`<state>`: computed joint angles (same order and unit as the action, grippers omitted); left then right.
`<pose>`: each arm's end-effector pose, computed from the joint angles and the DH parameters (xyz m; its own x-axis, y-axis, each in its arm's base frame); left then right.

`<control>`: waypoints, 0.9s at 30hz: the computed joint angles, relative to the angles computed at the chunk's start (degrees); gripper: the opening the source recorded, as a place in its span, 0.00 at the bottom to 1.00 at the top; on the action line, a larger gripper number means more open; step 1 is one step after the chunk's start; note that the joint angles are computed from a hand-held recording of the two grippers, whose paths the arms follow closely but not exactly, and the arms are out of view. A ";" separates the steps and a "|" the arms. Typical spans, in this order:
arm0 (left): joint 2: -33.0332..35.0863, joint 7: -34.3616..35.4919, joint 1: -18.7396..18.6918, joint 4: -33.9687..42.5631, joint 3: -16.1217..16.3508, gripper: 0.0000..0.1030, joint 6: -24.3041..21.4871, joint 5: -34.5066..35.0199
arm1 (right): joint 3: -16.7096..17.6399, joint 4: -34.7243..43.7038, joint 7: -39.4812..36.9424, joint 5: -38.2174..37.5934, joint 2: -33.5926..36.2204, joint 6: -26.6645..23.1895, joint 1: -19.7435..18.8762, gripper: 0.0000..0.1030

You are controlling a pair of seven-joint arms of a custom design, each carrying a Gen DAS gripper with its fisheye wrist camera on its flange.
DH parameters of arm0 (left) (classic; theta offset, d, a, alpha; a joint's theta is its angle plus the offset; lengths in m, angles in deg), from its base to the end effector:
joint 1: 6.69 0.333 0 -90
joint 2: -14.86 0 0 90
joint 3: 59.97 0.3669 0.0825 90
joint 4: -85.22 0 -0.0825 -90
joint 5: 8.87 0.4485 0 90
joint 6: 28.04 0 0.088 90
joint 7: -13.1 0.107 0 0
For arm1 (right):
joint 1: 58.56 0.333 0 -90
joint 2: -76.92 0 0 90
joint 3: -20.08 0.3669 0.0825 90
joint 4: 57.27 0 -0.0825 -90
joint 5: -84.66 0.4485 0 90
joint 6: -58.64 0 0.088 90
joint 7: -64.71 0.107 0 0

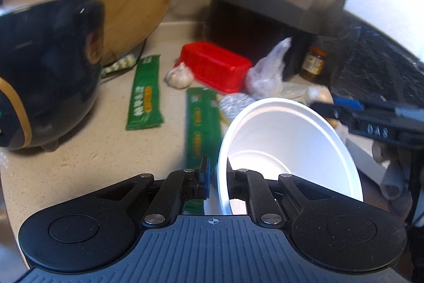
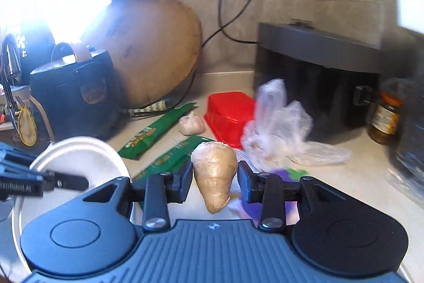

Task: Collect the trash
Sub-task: 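Carry bowl and ginger to the green bin while the left tool releases the bowl inside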

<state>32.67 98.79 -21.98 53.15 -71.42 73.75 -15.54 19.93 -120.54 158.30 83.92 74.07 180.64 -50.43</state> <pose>0.5654 -0.2432 1.0158 -0.4579 -0.8645 0.2072 -0.6180 0.1419 -0.7733 0.5442 0.0756 1.0232 0.1028 -0.9937 -0.0440 -0.4778 -0.0105 -0.8784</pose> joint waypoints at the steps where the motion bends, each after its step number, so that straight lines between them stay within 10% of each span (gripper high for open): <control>1: -0.73 0.10 -0.33 -1.09 -0.23 0.11 0.82 -0.09 | -0.08 -2.56 0.70 -0.61 -2.11 0.70 -0.17 0.36; 13: -12.64 10.90 -4.89 -27.40 -5.59 0.11 12.15 -10.21 | -0.80 -31.46 9.83 -11.68 -27.53 4.46 -5.72 0.36; 27: -4.25 5.34 -13.40 -38.48 -7.32 0.12 5.93 -5.58 | -2.64 -55.32 19.19 -14.77 -46.05 -7.98 -9.88 0.36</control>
<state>28.42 104.13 -35.38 14.67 -78.74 79.68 -21.12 17.29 -175.86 177.50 69.15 28.02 172.66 -60.31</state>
